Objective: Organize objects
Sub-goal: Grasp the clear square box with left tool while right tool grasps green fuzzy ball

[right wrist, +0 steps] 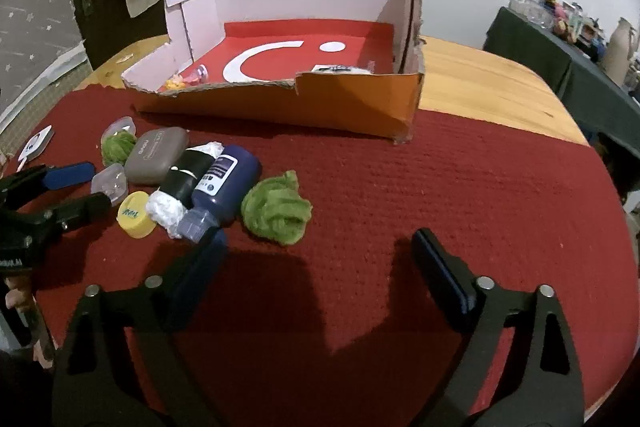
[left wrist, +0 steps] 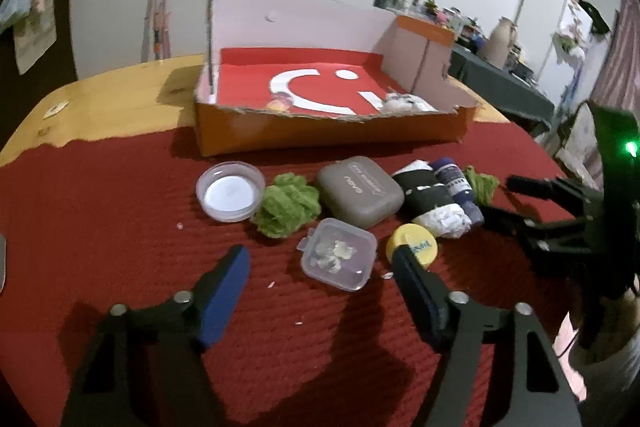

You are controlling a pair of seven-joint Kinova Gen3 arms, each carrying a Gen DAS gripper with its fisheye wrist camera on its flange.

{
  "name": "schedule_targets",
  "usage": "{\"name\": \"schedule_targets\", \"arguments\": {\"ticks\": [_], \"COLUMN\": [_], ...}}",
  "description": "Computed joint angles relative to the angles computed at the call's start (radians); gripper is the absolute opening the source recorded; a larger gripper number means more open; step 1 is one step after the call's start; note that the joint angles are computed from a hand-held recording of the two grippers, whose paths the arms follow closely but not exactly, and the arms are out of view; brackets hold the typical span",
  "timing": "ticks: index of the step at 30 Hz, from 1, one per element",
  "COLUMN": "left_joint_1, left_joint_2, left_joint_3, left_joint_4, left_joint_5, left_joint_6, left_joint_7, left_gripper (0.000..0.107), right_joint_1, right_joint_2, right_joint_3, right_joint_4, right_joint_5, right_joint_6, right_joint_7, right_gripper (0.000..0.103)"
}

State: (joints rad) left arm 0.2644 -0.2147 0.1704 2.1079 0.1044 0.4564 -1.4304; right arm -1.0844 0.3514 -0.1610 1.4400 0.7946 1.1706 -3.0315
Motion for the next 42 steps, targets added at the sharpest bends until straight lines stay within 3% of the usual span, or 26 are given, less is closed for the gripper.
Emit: {"name": "schedule_targets", "arguments": {"ticks": [7,12,15,17,21,42], "left_joint_1": [0.028,0.025,0.031,0.038,0.044,0.049], "left_joint_2": [0.025,0.036,0.036,0.032,0.012,-0.041], "left_joint_3": [-0.030,-0.028,-0.039,-0.055,-0.070,-0.065], "left_joint_4": [-0.029,-0.040,-0.031,-0.022,-0.011,-0.001], "left_joint_5": [0.039,0.057,0.085,0.118,0.157,0.146], "left_joint_6": [0.023,0.029,0.010,-0.002,-0.016,-0.030], "left_joint_7": [-0.077,-0.107,-0.132,-0.151,-0.187,-0.176], "left_gripper": [0.054,0.043,0.043,0.043,0.043,0.043], "right_joint_1": [0.027,0.033,0.038,0.057,0.041,0.018], "right_joint_2": [0.018,0.030,0.033,0.018,0.007,-0.020], "right_joint_3": [0.000,0.012,0.015,0.006,0.022,0.000], "right_joint_4": [-0.046,-0.076,-0.081,-0.059,-0.039,-0.022], "right_joint_5": [-0.057,-0.080,-0.086,-0.095,-0.085,-0.032], "right_joint_6": [-0.001,0.006,-0.020,-0.079,-0.105,-0.095], "right_joint_7": [0.106,0.161,0.189,0.193,0.168,0.098], "right_gripper": [0.084,0.072,0.055,0.031,0.029,0.029]}}
